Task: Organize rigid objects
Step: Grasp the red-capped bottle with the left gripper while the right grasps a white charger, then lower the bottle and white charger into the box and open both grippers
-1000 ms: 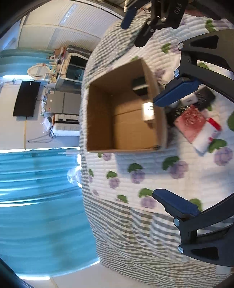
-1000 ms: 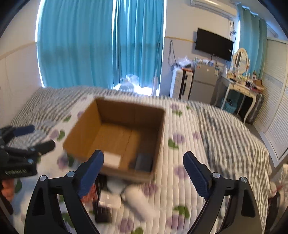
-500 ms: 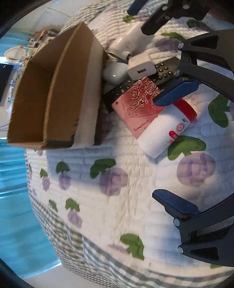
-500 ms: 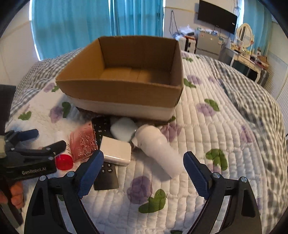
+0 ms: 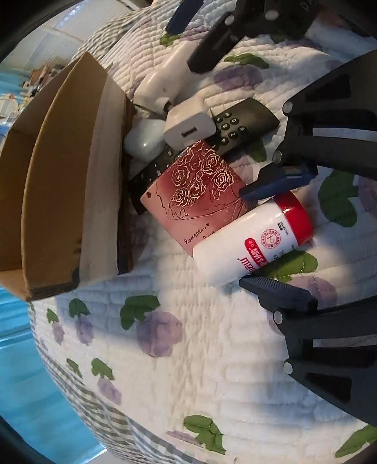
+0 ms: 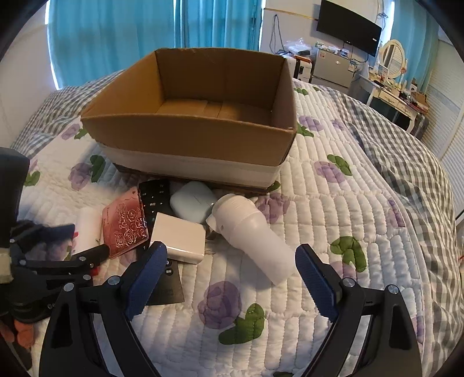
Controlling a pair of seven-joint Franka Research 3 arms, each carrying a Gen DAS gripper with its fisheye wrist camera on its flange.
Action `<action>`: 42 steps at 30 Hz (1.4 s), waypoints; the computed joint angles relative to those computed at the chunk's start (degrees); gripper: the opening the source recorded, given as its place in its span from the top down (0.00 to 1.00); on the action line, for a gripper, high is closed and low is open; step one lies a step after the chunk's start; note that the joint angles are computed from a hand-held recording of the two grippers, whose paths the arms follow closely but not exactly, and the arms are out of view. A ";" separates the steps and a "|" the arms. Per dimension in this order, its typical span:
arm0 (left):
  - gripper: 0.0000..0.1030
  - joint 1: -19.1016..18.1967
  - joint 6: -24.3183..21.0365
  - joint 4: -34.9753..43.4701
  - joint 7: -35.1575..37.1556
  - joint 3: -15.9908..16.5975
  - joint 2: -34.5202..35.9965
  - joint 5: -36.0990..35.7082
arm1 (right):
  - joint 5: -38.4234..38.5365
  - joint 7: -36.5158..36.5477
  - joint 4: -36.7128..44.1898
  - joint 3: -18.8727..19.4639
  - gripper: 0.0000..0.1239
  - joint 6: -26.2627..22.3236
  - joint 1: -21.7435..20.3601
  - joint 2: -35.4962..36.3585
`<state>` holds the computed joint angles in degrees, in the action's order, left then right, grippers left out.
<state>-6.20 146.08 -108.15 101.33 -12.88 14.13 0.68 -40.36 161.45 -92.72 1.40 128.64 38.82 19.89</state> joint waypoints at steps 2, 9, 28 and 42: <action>0.52 0.77 0.08 -0.36 1.28 -0.56 -0.50 -2.32 | 0.54 -0.62 -0.10 0.17 0.27 1.03 -0.25 0.15; 0.63 1.97 3.17 -2.00 3.41 -0.77 -2.65 -7.45 | 5.04 -4.71 1.22 0.40 0.27 6.41 -1.30 2.31; 0.64 1.69 4.41 -2.28 5.18 -0.94 -3.54 -9.85 | 14.71 -8.89 2.34 -3.72 0.56 12.78 0.73 5.15; 0.64 -0.12 7.17 -2.07 11.18 -0.60 -8.99 -17.70 | -1.00 -1.60 2.03 -1.24 0.57 6.46 1.75 -2.47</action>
